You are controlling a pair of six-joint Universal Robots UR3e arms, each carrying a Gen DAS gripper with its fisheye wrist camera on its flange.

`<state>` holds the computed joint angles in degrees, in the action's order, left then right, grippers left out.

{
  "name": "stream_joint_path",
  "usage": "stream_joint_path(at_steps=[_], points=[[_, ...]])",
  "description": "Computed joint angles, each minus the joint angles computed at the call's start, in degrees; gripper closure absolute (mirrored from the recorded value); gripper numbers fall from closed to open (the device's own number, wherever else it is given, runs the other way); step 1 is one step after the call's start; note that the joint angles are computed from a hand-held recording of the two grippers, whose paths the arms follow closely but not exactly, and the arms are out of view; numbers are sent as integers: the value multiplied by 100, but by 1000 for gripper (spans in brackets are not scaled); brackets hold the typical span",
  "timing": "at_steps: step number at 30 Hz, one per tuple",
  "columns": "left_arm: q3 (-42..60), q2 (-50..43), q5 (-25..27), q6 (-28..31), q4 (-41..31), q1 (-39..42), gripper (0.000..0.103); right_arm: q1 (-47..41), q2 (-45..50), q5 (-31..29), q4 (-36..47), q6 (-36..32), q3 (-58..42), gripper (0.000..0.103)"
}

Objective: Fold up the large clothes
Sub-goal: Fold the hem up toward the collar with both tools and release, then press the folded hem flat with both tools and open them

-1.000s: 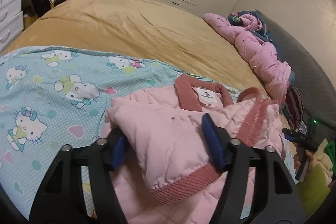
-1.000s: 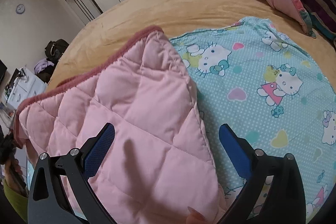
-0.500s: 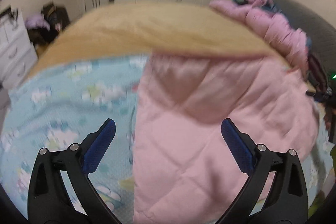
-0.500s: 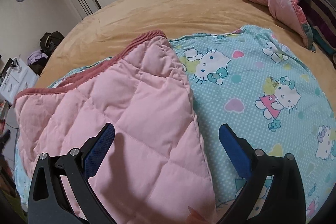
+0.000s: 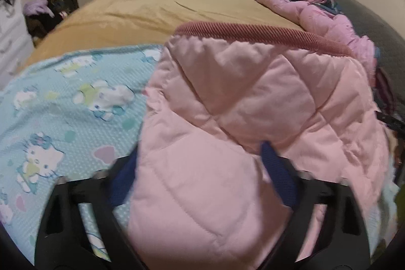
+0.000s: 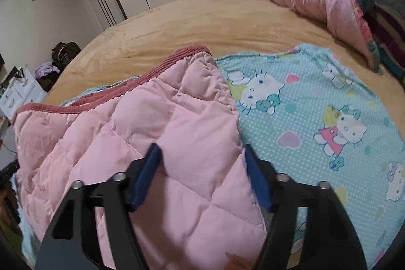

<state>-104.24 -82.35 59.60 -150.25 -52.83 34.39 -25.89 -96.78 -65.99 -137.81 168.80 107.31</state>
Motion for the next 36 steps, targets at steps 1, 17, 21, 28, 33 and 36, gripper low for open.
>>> stream_joint_path(at_steps=[1, 17, 21, 28, 33, 36], points=[[-33, 17, 42, -58, 94, -40, 49, 50, -26, -84, -92, 16, 38, 51], [-97, 555, -226, 361, -344, 316, 81, -155, -543, 76, -53, 8, 300, 64], [-122, 491, -169, 330, -316, 275, 65, -94, -308, 77, 146, 152, 34, 48], [-203, 263, -108, 273, -186, 109, 49, 330, -17, -307, -87, 287, -70, 54], [-684, 659, -451, 391, -67, 359, 92, 151, -665, -104, -489, 57, 562, 80], [-941, 1299, -937, 802, -244, 784, 95, -220, -1199, 309, -191, -118, 650, 83]])
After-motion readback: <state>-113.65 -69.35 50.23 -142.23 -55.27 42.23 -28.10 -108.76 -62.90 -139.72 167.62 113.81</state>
